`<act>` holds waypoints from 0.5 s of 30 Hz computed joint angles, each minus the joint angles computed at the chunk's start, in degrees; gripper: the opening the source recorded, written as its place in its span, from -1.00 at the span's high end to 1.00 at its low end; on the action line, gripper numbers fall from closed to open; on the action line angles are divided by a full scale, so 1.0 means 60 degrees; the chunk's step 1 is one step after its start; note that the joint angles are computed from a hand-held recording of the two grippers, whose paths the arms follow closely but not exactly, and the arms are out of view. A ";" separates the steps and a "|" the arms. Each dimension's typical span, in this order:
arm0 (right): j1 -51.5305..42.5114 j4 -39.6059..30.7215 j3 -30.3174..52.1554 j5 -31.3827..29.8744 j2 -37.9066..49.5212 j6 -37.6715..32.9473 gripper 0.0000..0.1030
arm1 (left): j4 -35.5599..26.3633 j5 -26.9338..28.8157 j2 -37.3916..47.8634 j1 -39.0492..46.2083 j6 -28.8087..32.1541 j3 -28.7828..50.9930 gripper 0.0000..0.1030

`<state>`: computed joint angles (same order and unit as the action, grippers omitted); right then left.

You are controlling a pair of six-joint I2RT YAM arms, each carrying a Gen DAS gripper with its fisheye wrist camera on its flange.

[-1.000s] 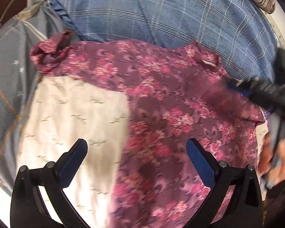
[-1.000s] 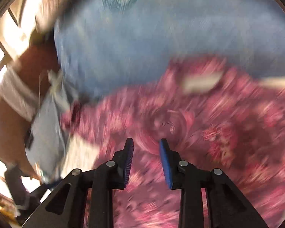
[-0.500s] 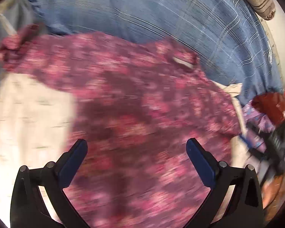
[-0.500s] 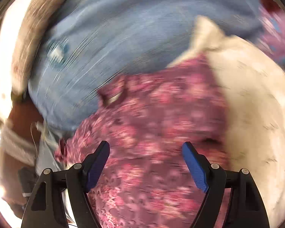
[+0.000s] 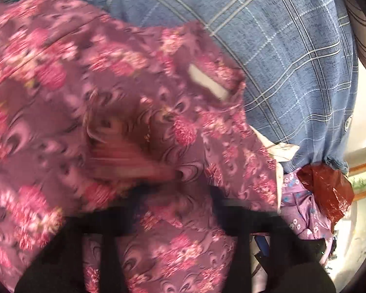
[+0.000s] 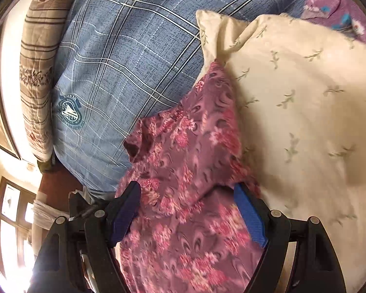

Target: Fold small clothes

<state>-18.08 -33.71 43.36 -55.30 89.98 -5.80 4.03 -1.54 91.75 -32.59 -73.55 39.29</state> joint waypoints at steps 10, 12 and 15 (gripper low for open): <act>0.1582 0.2240 -0.0534 -0.1047 -0.0217 0.2260 0.85 | -0.2795 -0.2954 -0.3509 -0.0564 -0.0102 -0.1000 0.83; 0.2362 0.1986 -0.0857 -0.0719 -0.0212 0.1894 0.84 | -0.3188 -0.3328 -0.3772 -0.0690 -0.0412 -0.1380 0.83; 0.3206 0.1703 -0.1073 0.0325 0.0602 0.1555 0.80 | -0.2547 -0.2381 -0.3801 -0.0130 -0.0659 -0.2382 0.82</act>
